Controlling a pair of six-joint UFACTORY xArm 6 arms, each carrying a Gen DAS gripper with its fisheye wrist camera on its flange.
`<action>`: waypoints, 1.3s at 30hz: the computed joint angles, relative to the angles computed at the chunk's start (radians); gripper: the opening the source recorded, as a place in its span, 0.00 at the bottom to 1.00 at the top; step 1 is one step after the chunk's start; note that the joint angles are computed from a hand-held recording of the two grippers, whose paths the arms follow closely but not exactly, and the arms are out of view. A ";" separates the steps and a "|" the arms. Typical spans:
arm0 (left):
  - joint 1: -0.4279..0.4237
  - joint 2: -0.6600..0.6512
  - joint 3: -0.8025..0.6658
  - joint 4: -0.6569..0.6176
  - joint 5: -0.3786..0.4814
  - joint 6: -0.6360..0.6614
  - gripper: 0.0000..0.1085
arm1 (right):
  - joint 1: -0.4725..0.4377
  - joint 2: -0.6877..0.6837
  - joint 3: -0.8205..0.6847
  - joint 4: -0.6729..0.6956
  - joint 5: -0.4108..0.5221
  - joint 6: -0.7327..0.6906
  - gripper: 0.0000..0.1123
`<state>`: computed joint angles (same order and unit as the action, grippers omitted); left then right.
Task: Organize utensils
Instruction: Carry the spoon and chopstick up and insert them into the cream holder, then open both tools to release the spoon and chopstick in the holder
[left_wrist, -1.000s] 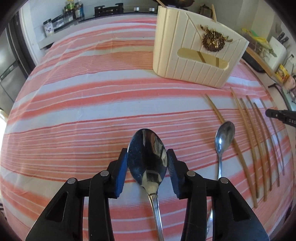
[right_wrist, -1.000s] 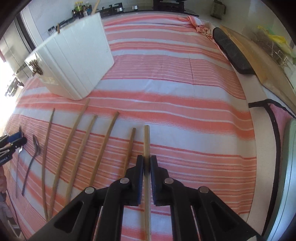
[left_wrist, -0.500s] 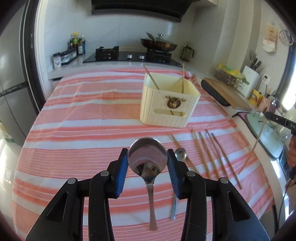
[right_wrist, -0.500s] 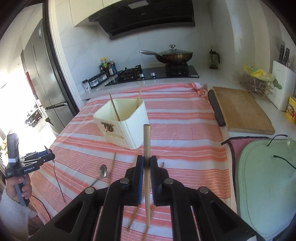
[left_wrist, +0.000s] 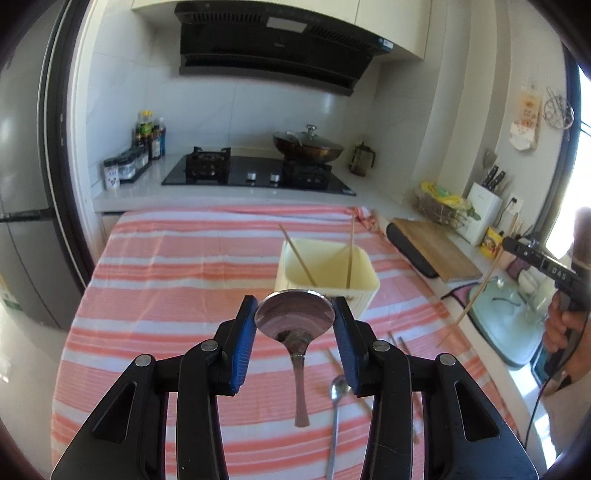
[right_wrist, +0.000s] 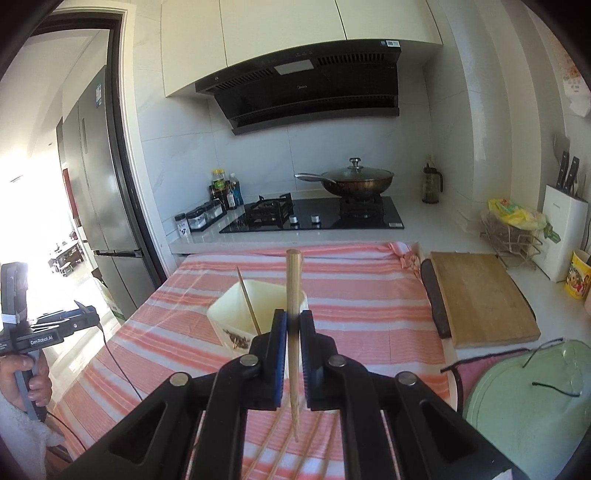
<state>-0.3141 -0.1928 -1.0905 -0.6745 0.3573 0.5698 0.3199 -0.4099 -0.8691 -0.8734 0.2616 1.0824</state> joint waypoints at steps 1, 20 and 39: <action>-0.001 0.021 -0.039 -0.003 -0.005 0.001 0.38 | -0.003 0.026 -0.036 -0.026 -0.005 0.016 0.07; -0.034 0.820 -1.028 0.400 0.355 -0.462 0.38 | -0.003 0.729 -0.719 0.635 0.088 -0.625 0.07; 0.015 0.466 -0.450 0.283 0.288 -0.236 0.76 | -0.003 0.569 -0.410 0.582 -0.010 -0.601 0.39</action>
<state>-0.2993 0.2731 -1.5410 -0.3912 0.6451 0.3333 0.3172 0.1590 -1.2795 -0.2911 0.2519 0.4813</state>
